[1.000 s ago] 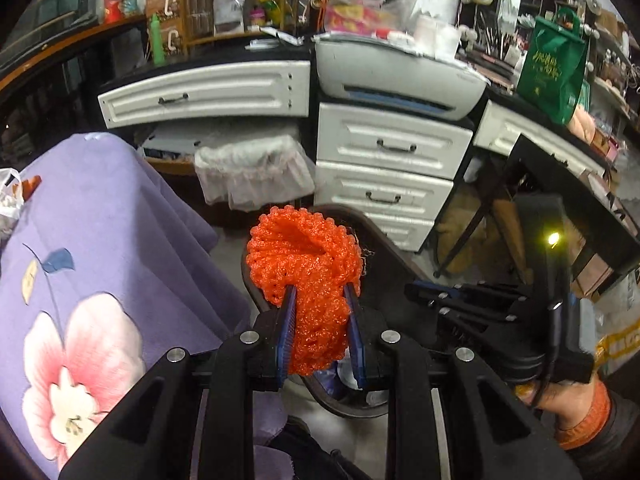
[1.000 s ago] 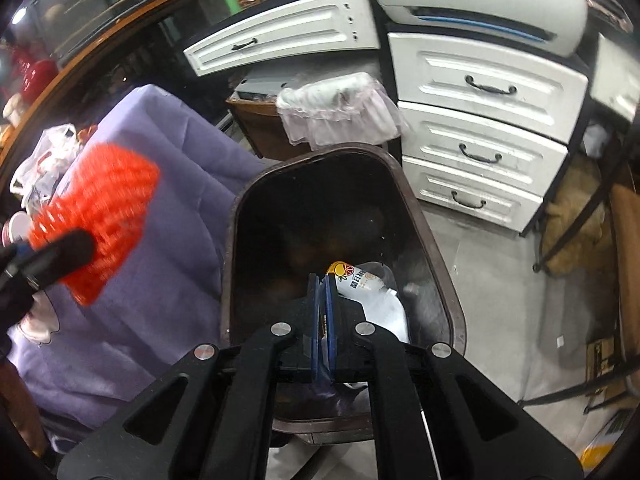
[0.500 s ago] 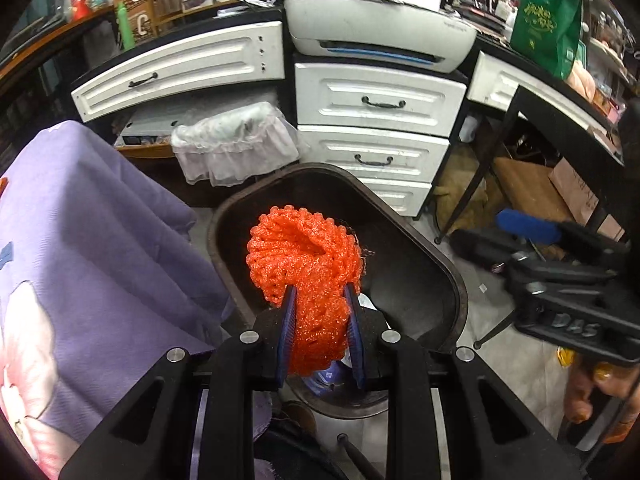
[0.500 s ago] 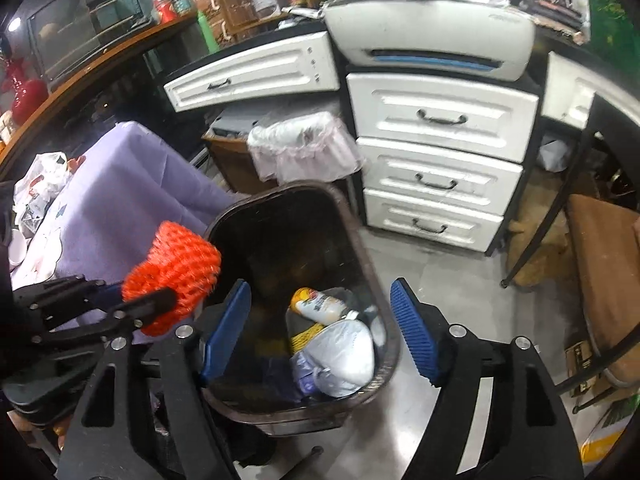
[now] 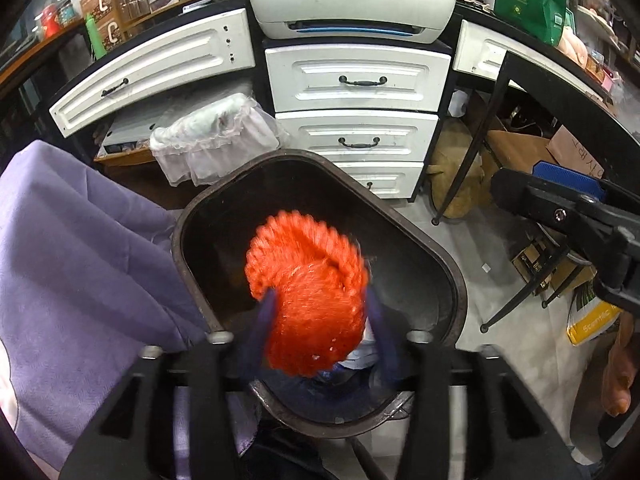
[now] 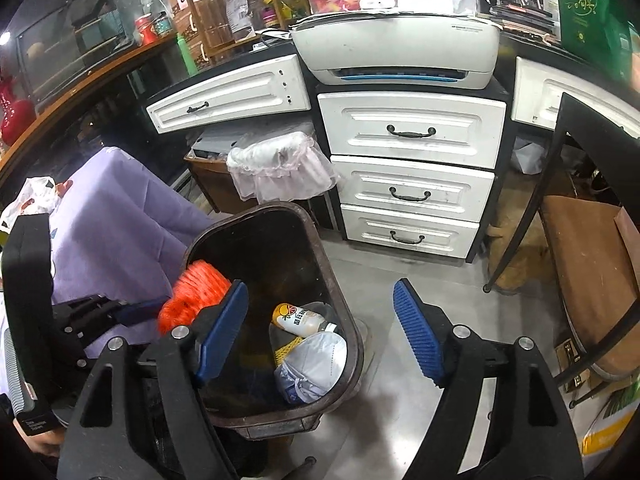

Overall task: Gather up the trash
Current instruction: 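Lower the orange mesh net into the bin and open the left gripper, then move both tools back over the table toward the red paper cup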

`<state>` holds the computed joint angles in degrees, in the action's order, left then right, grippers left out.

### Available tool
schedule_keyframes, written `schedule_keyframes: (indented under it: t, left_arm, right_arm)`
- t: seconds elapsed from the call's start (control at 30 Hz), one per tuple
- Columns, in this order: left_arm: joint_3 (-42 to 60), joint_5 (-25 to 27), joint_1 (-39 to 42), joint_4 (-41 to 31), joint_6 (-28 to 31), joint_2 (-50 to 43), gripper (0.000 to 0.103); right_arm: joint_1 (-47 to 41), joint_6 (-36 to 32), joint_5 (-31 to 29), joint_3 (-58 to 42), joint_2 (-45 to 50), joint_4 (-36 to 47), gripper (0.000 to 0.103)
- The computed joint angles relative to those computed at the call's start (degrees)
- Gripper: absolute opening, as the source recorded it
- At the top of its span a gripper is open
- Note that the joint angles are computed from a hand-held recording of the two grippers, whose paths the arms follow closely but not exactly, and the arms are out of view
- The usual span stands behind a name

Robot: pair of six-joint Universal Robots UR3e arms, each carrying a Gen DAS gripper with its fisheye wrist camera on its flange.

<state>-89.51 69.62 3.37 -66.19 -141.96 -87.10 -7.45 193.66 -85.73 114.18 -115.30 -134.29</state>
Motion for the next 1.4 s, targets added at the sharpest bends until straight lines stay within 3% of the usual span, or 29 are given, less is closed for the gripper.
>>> schedule_keyframes:
  t: [0.1, 0.2, 0.37, 0.67, 0.9, 1.07, 1.4]
  left_arm:
    - [-0.8, -1.8, 1.3, 0.1, 0.5, 1.6, 0.078]
    - [-1.4, -3.0, 2.5, 0.4, 0.9, 3.6, 0.089]
    - [-4.4, -6.4, 6.3, 2.7, 3.0, 9.8, 0.097]
    - [-1.2, -14.4, 16.8, -5.2, 8.2, 17.4, 0.097]
    - [6.4, -24.8, 30.7, -20.7, 15.7, 19.9, 0.097]
    - [11.3, -30.4, 41.6, -31.7, 23.2, 20.8, 0.097]
    - [19.5, -34.7, 60.8, -48.4, 37.1, 18.5, 0.097]
  right_arm:
    - [0.5, 0.2, -0.8, 0.3, 0.0, -1.0, 0.080]
    - [0.6, 0.1, -0.9, 0.2, -0.2, -1.4, 0.080]
    - [1.3, 0.2, -1.1, -0.4, -0.1, -2.5, 0.084]
    - [4.0, 0.0, -1.0, -3.6, 1.5, -3.6, 0.086]
    - [11.8, 0.2, -2.7, -12.3, 7.6, -3.9, 0.087]
    - [17.9, 0.2, -3.6, -19.4, 13.3, -4.5, 0.094]
    - [30.6, -0.9, -3.7, -39.8, 29.7, 0.1, 0.094]
